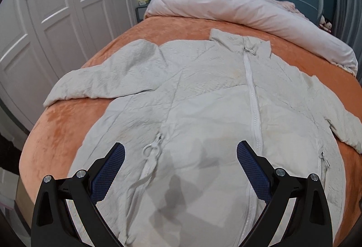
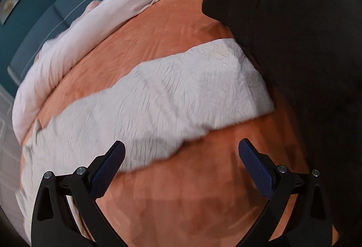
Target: Fold large clothes
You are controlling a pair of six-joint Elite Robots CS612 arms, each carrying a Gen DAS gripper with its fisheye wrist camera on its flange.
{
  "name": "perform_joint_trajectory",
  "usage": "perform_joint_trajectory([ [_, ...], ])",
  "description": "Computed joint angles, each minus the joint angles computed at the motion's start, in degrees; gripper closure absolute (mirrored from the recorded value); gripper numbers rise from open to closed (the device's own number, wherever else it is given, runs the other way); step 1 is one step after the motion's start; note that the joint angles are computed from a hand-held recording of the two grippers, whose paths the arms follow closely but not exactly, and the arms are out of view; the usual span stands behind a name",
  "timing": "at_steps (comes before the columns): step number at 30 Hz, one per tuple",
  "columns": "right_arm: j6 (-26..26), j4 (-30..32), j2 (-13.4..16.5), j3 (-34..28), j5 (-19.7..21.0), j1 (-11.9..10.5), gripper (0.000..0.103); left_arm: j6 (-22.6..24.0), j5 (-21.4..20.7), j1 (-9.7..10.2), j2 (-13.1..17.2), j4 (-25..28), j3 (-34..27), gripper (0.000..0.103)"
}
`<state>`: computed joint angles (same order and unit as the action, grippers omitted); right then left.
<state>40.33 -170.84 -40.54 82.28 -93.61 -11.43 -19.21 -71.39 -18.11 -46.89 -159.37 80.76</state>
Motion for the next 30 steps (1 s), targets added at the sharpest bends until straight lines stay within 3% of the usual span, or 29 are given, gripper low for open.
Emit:
perform_joint_trajectory([
  [2,1.60,-0.82,0.98,-1.13,0.77,-0.29,0.007,0.35,-0.55,0.07,0.82,0.78,-1.33,0.006],
  [5,4.01,-0.31,2.55,-3.75,1.00,-0.48,0.018,0.63,-1.42,0.28,1.87,1.84,-2.91,0.006],
  [8,5.62,0.63,3.61,-5.99,0.86,-0.47,0.039,0.84,-1.97,0.41,2.60,2.59,-3.94,0.006],
  [9,5.76,1.07,3.93,-6.80,0.56,-0.49,0.051,0.96,-2.14,0.47,2.84,2.84,-4.28,0.006],
  [10,5.74,1.70,4.11,-7.56,-0.06,-0.38,0.069,1.00,-2.02,0.49,3.01,3.00,-4.47,0.006],
  [13,4.48,0.65,4.18,-9.16,-1.10,0.11,0.091,0.89,-2.35,0.69,3.40,3.40,-4.96,0.006],
  [17,-4.95,-6.28,4.10,-12.58,-1.27,2.41,0.094,0.67,-2.41,0.94,3.66,3.67,-5.22,0.006],
  [23,-26.08,-8.75,6.35,-23.01,10.14,8.98,0.096,-0.21,-2.76,1.30,3.41,3.82,-4.77,0.006],
  [26,-36.38,-2.89,9.43,-29.18,17.12,13.10,0.095,-0.78,-2.96,1.55,3.02,3.43,-4.10,0.006],
  [28,-40.73,2.37,11.53,-32.38,19.18,15.08,0.091,-0.93,-3.01,1.74,2.85,3.38,-3.84,0.006],
  [29,-42.52,5.71,12.68,-34.08,20.11,16.00,0.087,-0.99,-3.13,1.87,2.74,3.41,-3.68,0.006],
  [30,-45.10,10.87,14.17,-35.99,21.31,17.15,0.071,-1.07,-3.44,2.08,2.63,3.52,-3.53,0.006],
])
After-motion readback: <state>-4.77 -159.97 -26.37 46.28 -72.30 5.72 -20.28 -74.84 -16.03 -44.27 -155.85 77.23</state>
